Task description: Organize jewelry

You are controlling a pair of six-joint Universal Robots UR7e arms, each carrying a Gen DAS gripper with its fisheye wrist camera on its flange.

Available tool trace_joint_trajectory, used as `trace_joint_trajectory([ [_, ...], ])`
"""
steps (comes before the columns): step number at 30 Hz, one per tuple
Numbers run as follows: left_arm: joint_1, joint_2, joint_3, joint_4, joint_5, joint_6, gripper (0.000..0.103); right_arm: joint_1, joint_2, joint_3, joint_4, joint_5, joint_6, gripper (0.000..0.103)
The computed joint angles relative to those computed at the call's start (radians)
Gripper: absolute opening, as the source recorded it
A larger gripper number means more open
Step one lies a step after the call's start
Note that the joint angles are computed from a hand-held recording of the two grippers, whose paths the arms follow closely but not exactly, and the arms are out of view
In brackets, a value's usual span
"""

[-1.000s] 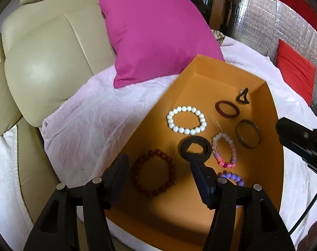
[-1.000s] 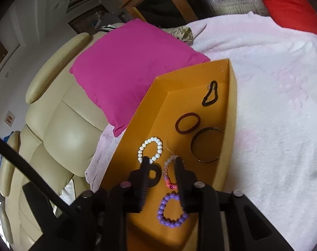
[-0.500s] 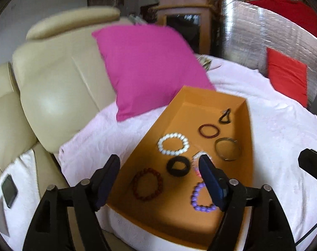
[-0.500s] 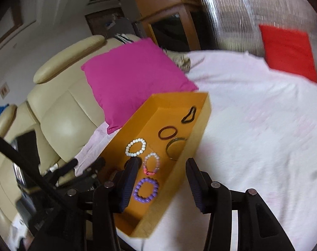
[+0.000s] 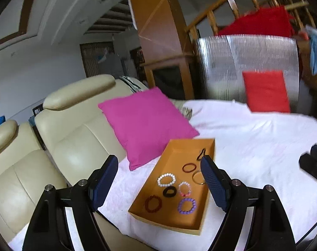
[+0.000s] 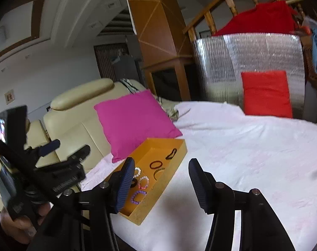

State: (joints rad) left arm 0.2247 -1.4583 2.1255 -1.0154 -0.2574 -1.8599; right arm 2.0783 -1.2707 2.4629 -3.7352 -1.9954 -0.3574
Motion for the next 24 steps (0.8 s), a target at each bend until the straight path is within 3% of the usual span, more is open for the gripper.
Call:
trace_joint_trajectory([
  [5,-0.101,0.024,-0.091,0.338,-0.114,-0.289,0.090,0.091,-0.078,0.024,0.060,-0.058,0.023,0.064],
  [9,-0.161,0.022,-0.111,0.471,-0.178,-0.386,0.091,0.186,-0.091,0.035,0.097,-0.124,0.067,0.066],
  [17,-0.209,-0.039,-0.102,0.543,-0.256,-0.422,0.092,0.336,-0.030,0.028,0.101,-0.262,0.130,0.071],
  [24,-0.221,-0.074,-0.089,0.603,-0.308,-0.502,0.092,0.396,0.037,-0.008,0.116,-0.341,0.152,0.072],
])
